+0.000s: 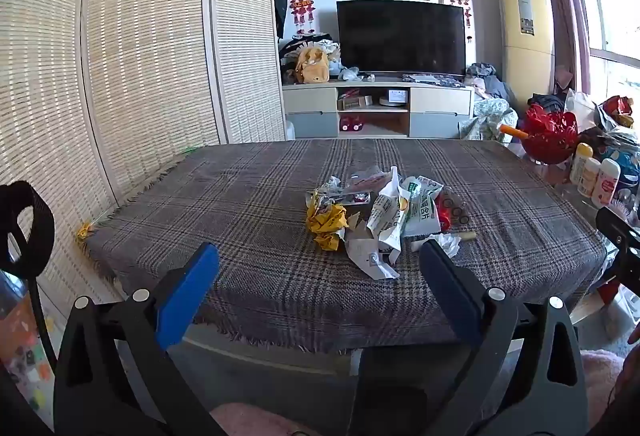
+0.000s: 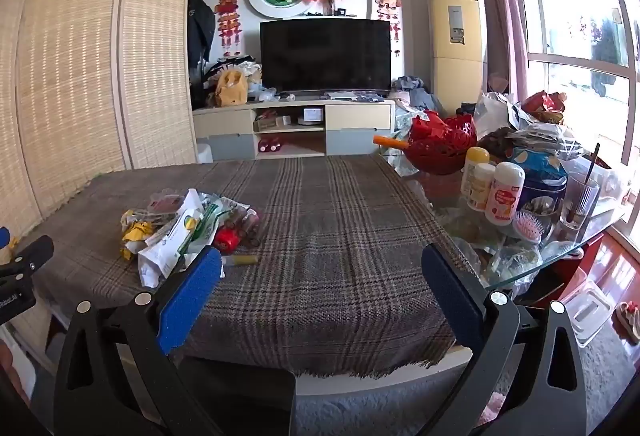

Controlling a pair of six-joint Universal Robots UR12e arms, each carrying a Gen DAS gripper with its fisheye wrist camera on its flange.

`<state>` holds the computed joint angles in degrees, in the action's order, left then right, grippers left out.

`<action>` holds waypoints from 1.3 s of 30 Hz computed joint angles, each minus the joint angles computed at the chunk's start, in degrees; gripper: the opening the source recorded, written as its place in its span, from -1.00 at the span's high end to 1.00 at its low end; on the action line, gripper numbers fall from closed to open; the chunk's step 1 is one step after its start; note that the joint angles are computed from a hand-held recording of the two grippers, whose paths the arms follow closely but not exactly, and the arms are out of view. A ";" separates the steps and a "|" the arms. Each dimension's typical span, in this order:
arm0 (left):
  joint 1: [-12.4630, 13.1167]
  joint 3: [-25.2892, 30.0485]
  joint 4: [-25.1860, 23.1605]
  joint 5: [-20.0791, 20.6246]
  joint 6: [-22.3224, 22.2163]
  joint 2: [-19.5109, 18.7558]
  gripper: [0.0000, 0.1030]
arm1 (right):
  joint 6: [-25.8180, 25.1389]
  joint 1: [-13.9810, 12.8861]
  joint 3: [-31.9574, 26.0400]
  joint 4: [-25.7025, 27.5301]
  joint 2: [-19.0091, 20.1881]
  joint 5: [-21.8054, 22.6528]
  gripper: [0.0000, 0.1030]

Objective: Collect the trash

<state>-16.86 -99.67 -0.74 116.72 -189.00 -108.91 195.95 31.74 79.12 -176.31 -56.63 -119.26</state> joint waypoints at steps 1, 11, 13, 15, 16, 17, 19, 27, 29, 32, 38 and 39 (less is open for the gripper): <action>-0.02 0.00 0.14 0.09 0.08 -0.03 -0.84 | 0.29 -0.08 0.10 -0.18 -0.05 0.33 -0.94; 0.25 -0.69 0.65 -0.34 -0.33 0.26 -0.84 | -0.63 0.12 0.18 -0.17 -0.35 -0.52 -0.94; 0.32 -0.52 0.47 -0.56 -0.21 0.27 -0.84 | -0.79 0.32 -0.03 -0.30 -0.30 -0.70 -0.94; 0.16 -0.37 0.35 -0.39 -0.18 0.43 -0.85 | -0.55 0.23 0.62 -1.19 -0.40 -0.86 -0.94; 0.11 -0.37 0.55 -0.39 -0.15 0.39 -0.85 | -0.63 0.24 0.65 -1.31 -0.41 -0.88 -0.94; 0.00 -0.41 0.87 -0.37 -0.09 0.33 -0.85 | -0.70 0.24 0.72 -1.44 -0.44 -0.80 -0.94; -0.06 -0.51 1.23 -0.40 -0.12 0.33 -0.84 | -0.91 0.26 0.89 -1.71 -0.48 -0.80 -0.94; -0.16 -0.41 1.24 -0.35 -0.35 0.20 -0.85 | -1.29 0.33 0.84 -1.72 -0.42 -1.11 -0.94; -0.19 -0.47 1.32 -0.39 -0.27 0.18 -0.85 | -1.41 0.33 0.91 -1.84 -0.48 -0.99 -0.94; -0.36 -0.32 1.29 -0.21 -0.38 0.07 -0.85 | -1.51 0.33 0.92 -1.83 -0.47 -0.95 -0.94; -0.29 -0.62 1.78 -0.37 -0.78 0.11 -0.85 | -1.25 0.26 1.01 -2.18 -0.48 -0.11 -0.94; -0.26 -0.65 1.80 -0.40 -0.81 0.11 -0.85 | -1.30 0.28 1.00 -2.26 -0.47 -0.03 -0.94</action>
<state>-17.12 -100.32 1.06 116.32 -189.80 -108.80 194.65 32.02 80.12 -178.56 -57.09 -119.30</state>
